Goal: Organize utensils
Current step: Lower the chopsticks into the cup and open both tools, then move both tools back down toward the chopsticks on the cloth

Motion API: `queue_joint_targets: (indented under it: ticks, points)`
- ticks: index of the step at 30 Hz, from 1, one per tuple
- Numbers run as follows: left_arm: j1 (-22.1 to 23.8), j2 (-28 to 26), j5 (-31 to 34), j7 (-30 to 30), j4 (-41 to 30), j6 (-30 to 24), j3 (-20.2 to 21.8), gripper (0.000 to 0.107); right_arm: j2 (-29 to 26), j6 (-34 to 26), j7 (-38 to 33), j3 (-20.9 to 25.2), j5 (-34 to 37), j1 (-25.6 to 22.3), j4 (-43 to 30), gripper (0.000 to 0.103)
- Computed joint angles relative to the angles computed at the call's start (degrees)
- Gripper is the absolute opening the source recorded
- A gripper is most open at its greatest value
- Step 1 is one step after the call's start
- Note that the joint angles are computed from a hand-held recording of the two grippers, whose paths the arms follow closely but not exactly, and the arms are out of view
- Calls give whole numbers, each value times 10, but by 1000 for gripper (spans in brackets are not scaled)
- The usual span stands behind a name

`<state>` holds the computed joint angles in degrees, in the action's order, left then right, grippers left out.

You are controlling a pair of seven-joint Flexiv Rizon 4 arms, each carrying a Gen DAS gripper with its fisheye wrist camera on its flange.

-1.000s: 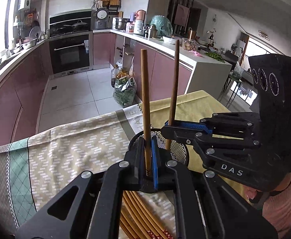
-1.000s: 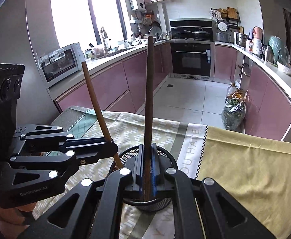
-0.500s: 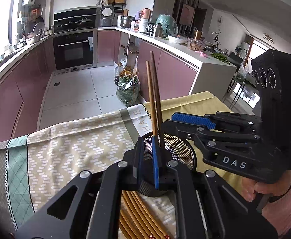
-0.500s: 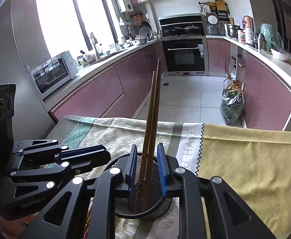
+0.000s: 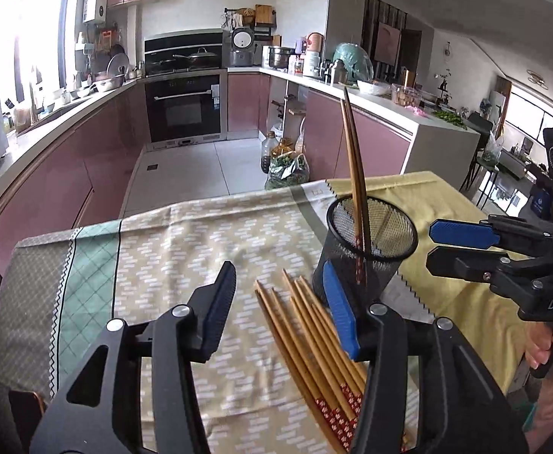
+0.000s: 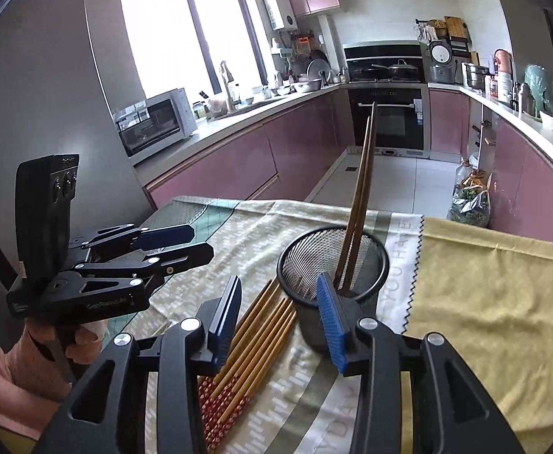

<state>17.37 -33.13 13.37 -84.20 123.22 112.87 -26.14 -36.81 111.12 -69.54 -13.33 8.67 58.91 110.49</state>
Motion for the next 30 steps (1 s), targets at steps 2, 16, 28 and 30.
queue_joint_targets:
  ticks: [2, 16, 28, 30]
  points:
    - [2, -7, 4, 2, 11, -1, 5, 48, -5, -15, 4, -6, 2, 13, 3, 39]
    - [-11, -51, -11, 20, 51, -5, 38, 49, -54, -81, 114, -12, -71, 24, -7, 39]
    - [-35, -54, -37, 33, 48, -21, 46, 50, -64, -91, 167, -66, -97, 69, 9, 39]
    - [-37, -53, -40, 35, 47, -25, 46, 50, -66, -100, 174, -77, -101, 79, 7, 39]
